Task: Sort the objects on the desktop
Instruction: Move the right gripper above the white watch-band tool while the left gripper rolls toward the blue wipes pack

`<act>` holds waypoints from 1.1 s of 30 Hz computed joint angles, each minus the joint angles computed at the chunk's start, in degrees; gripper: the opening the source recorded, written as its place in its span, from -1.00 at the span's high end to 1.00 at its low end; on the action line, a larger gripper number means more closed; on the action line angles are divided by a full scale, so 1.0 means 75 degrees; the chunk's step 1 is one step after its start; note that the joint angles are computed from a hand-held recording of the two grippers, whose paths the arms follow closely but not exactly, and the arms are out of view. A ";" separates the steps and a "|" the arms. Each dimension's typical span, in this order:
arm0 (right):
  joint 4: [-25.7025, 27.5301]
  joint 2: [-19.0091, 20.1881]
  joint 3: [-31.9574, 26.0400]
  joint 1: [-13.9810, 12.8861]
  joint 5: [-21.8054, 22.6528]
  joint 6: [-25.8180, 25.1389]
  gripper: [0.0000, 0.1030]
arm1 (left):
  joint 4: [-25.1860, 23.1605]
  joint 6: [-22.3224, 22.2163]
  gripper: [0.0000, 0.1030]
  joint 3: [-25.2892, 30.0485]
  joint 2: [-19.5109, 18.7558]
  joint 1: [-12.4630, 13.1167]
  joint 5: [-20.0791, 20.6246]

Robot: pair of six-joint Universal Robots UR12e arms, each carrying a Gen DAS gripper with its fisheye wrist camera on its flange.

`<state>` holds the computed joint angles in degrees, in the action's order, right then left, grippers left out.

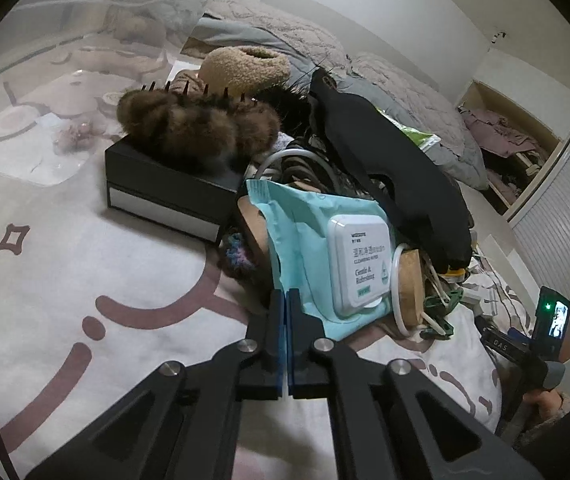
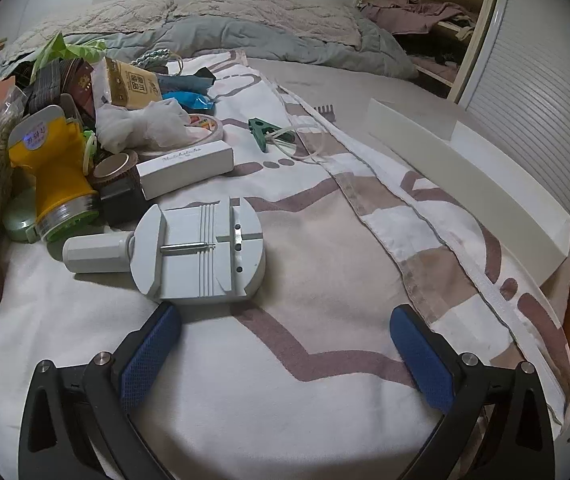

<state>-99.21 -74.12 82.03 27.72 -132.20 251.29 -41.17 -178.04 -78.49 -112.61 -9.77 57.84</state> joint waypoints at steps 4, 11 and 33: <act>0.0011 -0.0003 0.0004 0.0008 -0.0005 0.0006 -1.00 | -0.0091 0.0156 0.97 -0.0011 0.0055 -0.0019 0.0138; 0.0007 -0.0031 0.0041 0.0022 -0.0005 0.0021 -1.00 | -0.0256 0.0330 0.97 -0.0067 0.0212 0.0042 0.0565; 0.0017 -0.0122 0.0149 0.0079 -0.0014 0.0091 -1.00 | -0.0836 -0.0077 0.97 -0.0206 0.0547 0.0403 0.2440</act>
<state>-99.08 -75.04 83.15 28.32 -132.31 251.97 -47.44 -178.62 -80.04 -108.50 -6.75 76.14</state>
